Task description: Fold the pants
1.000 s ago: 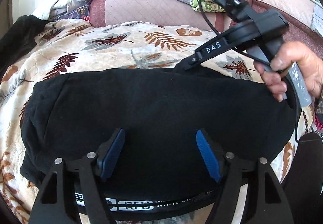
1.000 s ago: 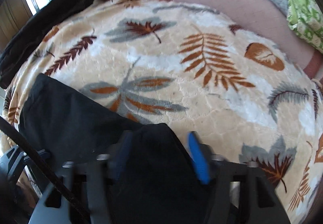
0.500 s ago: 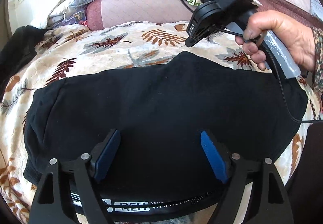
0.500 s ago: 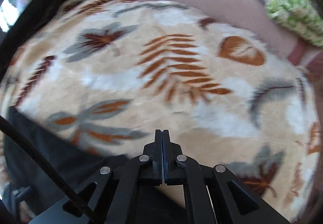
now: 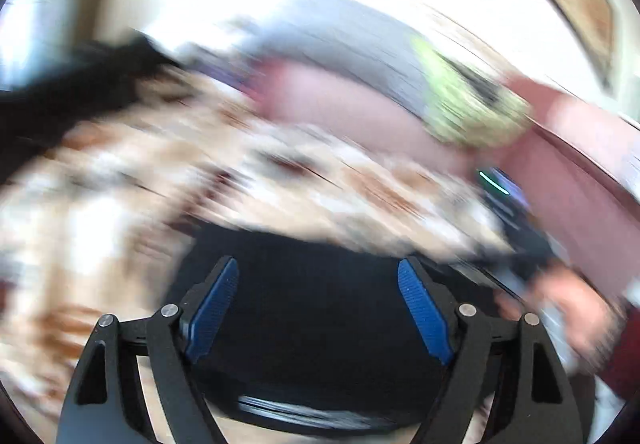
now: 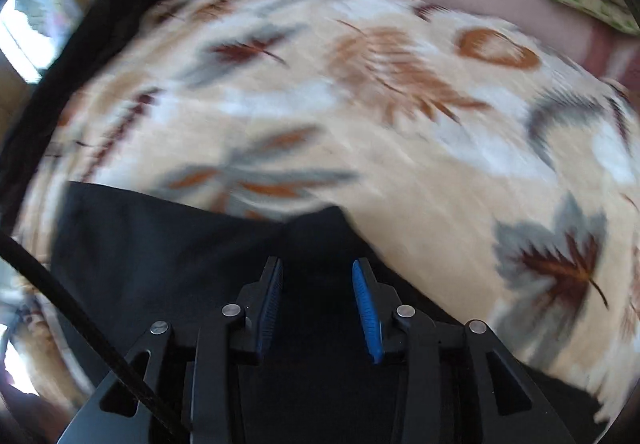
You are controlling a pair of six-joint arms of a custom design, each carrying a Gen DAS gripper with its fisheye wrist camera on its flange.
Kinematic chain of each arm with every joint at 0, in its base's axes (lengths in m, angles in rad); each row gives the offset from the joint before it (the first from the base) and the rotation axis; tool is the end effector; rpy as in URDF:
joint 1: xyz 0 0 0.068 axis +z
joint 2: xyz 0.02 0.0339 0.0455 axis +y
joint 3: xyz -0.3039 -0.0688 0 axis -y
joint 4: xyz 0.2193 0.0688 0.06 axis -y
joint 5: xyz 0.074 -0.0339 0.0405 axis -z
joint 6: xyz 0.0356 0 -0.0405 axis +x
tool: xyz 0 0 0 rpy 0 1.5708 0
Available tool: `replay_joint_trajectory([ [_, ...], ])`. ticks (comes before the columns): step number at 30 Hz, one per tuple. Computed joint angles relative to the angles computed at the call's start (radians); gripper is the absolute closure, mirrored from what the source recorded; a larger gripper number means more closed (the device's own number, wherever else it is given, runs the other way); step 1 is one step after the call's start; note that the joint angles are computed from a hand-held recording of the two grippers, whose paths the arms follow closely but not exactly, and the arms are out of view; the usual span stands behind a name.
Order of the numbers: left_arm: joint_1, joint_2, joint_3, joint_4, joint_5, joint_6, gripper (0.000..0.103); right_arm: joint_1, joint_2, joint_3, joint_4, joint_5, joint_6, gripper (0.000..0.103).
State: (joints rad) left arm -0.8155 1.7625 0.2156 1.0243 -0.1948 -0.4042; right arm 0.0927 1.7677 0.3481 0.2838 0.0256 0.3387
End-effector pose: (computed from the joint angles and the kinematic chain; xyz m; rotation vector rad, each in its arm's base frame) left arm 0.1678 -0.1682 0.1397 0.3163 2.1041 -0.5331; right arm 0.2171 0.0193 0.1044 0.3401 2.6883 0.0943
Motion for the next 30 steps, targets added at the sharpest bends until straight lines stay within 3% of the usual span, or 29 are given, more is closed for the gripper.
replay_joint_trajectory([
  [3, 0.102, -0.062, -0.005, -0.090, -0.245, -0.045, 0.022, 0.057, -0.088, -0.040, 0.010, 0.028, 0.028, 0.063],
  [4, 0.149, -0.073, -0.007, -0.113, -0.252, -0.070, 0.022, 0.121, -0.123, -0.039, 0.002, 0.031, 0.039, 0.063],
  [8, 0.346, -0.080, -0.043, -0.130, -0.111, -0.179, 0.022, 0.409, -0.106, 0.009, 0.013, 0.020, 0.108, 0.063],
  [12, 0.377, -0.075, -0.075, -0.103, -0.100, -0.190, 0.022, 0.603, 0.077, 0.132, 0.102, -0.004, 0.190, 0.064],
  [14, 0.360, -0.080, -0.093, -0.082, -0.131, -0.198, 0.022, 0.641, 0.130, 0.177, 0.130, 0.006, 0.216, 0.065],
  [16, 0.372, -0.084, -0.105, -0.063, -0.124, -0.194, 0.022, 0.662, 0.168, 0.213, 0.143, -0.015, 0.257, 0.069],
  [20, 0.404, -0.086, -0.101, -0.071, -0.083, -0.201, 0.022, 0.703, 0.149, 0.223, 0.111, -0.064, 0.252, 0.069],
  [23, 0.391, -0.090, -0.096, -0.081, -0.090, -0.211, 0.022, 0.776, 0.110, 0.259, -0.014, 0.016, 0.205, 0.069],
  [25, 0.366, -0.094, -0.097, -0.079, -0.123, -0.212, 0.022, 0.837, 0.076, 0.275, -0.068, 0.147, 0.183, 0.069],
  [27, 0.345, -0.101, -0.098, -0.082, -0.156, -0.211, 0.022, 0.878, 0.079, 0.311, -0.107, 0.252, 0.153, 0.062],
  [28, 0.341, -0.102, -0.098, -0.084, -0.165, -0.211, 0.022, 0.895, 0.103, 0.348, -0.136, 0.305, 0.132, 0.053],
  [30, 0.344, -0.104, -0.100, -0.087, -0.176, -0.213, 0.022, 0.894, 0.151, 0.397, -0.156, 0.331, 0.101, 0.048],
])
